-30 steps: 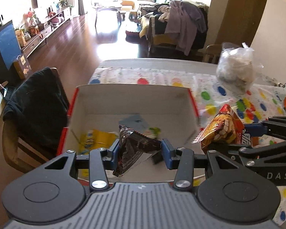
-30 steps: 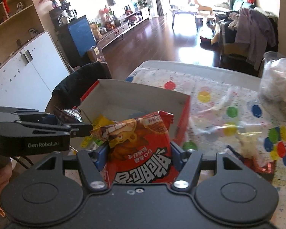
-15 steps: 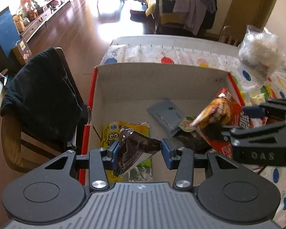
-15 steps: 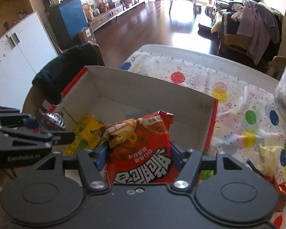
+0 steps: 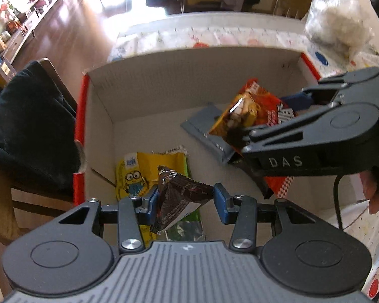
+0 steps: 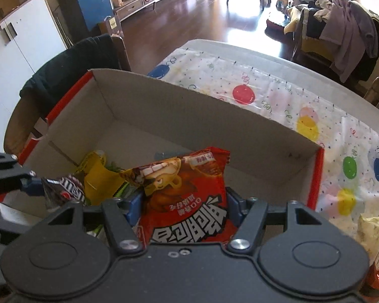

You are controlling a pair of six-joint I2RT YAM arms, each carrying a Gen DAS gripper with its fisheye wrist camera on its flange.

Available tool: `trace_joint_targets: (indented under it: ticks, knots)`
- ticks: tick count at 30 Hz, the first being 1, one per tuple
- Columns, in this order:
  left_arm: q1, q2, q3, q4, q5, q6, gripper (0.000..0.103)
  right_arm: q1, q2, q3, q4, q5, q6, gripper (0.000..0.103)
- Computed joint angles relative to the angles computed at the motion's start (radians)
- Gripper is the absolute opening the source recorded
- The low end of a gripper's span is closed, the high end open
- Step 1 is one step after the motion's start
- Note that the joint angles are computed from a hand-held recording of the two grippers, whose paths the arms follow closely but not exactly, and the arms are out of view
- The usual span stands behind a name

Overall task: Organize snacks
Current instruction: 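Carry the chocolate packet and red snack bag into the box with both tools, then open both tools to drop the snacks into the box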

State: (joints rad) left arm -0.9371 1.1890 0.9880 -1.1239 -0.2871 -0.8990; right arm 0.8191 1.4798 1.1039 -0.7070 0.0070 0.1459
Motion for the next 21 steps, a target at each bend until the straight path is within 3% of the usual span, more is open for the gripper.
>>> trace_joint_targets:
  ticks: [13, 17, 21]
  knots:
    - [0.047, 0.023, -0.051, 0.072, 0.077, 0.031, 0.047, -0.003, 0.037, 0.002, -0.005, -0.011, -0.016, 0.065]
    - [0.057, 0.003, -0.061, 0.071, 0.076, 0.016, 0.058, -0.011, 0.024, 0.001, -0.001, -0.013, -0.005, 0.069]
    - [0.036, -0.030, -0.062, 0.053, 0.053, -0.017, 0.058, -0.023, -0.019, -0.012, -0.007, -0.029, -0.007, 0.071]
